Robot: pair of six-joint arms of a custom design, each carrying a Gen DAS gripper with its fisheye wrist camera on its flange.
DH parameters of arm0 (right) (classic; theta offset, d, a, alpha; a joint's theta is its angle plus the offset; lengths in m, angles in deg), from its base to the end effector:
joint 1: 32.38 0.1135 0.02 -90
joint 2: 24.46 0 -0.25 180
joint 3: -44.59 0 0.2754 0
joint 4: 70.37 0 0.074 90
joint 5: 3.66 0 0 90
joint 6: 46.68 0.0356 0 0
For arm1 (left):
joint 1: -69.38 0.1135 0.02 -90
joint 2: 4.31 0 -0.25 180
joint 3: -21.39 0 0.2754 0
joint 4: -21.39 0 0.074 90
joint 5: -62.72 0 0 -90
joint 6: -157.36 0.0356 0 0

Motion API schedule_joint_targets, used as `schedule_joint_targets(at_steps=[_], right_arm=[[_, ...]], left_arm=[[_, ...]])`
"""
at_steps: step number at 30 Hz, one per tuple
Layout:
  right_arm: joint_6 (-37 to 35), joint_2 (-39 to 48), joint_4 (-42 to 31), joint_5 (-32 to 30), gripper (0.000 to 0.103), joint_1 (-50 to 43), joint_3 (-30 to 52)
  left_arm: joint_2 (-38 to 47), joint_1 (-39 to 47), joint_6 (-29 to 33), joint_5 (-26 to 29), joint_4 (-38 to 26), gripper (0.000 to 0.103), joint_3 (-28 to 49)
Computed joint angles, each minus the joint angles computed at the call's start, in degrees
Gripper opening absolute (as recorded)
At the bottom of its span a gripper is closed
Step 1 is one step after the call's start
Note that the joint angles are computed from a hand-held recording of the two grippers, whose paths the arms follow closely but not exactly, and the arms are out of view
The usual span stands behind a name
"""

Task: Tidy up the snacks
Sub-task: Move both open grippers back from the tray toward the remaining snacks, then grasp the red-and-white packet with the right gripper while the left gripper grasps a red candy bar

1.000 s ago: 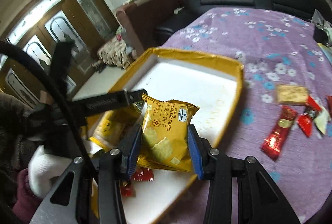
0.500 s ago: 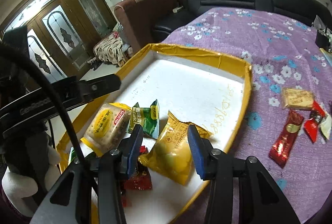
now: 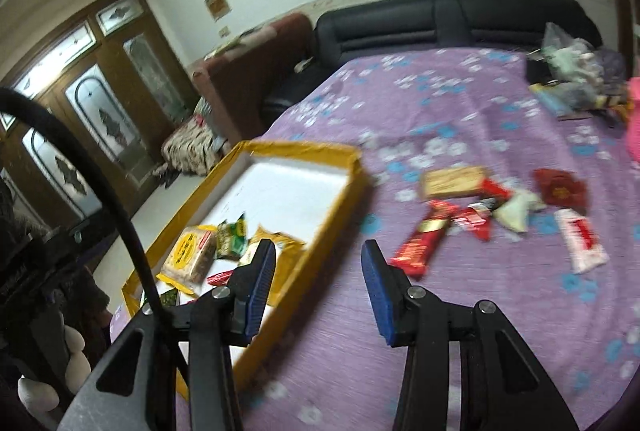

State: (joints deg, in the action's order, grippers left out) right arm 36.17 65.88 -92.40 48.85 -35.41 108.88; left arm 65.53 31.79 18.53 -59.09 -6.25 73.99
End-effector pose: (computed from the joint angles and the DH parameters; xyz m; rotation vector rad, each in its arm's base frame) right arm 0.3379 0.0038 0.1665 -0.3774 2.2632 0.6918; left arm 0.2260 -0.1503 0.1930 -0.4754 2.1675 -0.1691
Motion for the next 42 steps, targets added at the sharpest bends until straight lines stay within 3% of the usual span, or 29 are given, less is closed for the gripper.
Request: schedule_joint_targets(at_steps=[4, 8, 12, 16, 20, 24, 28, 31, 34, 37, 39, 42], right_arm=[[-3.7, -4.4, -4.1, -3.1, 0.045, -9.7, 1.6], [-6.2, -5.1, -8.7, -3.7, 0.045, -19.7, 8.2], [-6.9, -2.3, -10.8, 0.6, 0.046, -25.5, 18.4], [-9.2, 2.3, -14.2, 4.8, 0.054, -26.0, 25.6], [-11.2, 5.7, -11.8, 7.4, 0.054, -23.5, 21.6], [-12.2, 15.8, -7.8, 11.6, 0.049, -18.4, 20.5], [-11.9, 25.5, -7.2, 14.0, 0.037, -15.4, 24.7], [-11.0, 29.6, -5.5, 15.4, 0.037, -13.7, 26.5], [-11.1, 31.6, -5.5, 16.5, 0.035, -12.8, 27.6], [-10.9, 30.3, -1.6, 18.5, 0.023, -12.3, 24.6], [-9.8, 28.4, -0.7, 17.5, 0.018, -12.9, 22.3], [-7.6, 25.2, 1.0, 13.2, 0.018, -14.8, 18.4]], left_arm=[[-5.5, -3.8, -1.8, -2.9, -2.9, 0.098, 0.2], [-10.4, -9.4, -1.8, -7.1, -0.7, 0.099, -0.5], [-4.7, -10.4, 0.3, -2.4, -0.4, 0.099, 4.7], [2.4, -10.7, 2.0, -0.5, 0.8, 0.099, 7.7], [6.6, -9.8, 2.3, 3.2, 2.3, 0.099, 8.2], [10.6, -9.1, 2.8, 4.7, 2.8, 0.099, 9.0], [13.2, -8.2, 4.0, 6.4, 4.5, 0.097, 9.2], [15.9, -7.0, 5.4, 8.3, 6.5, 0.096, 9.9], [20.2, -5.8, 6.7, 10.6, 6.8, 0.092, 12.5], [26.8, -4.4, 9.0, 15.2, 5.8, 0.078, 17.8], [31.6, -3.7, 10.4, 16.8, 3.5, 0.07, 22.5], [39.6, -3.5, 12.7, 16.9, -1.2, 0.069, 31.3]])
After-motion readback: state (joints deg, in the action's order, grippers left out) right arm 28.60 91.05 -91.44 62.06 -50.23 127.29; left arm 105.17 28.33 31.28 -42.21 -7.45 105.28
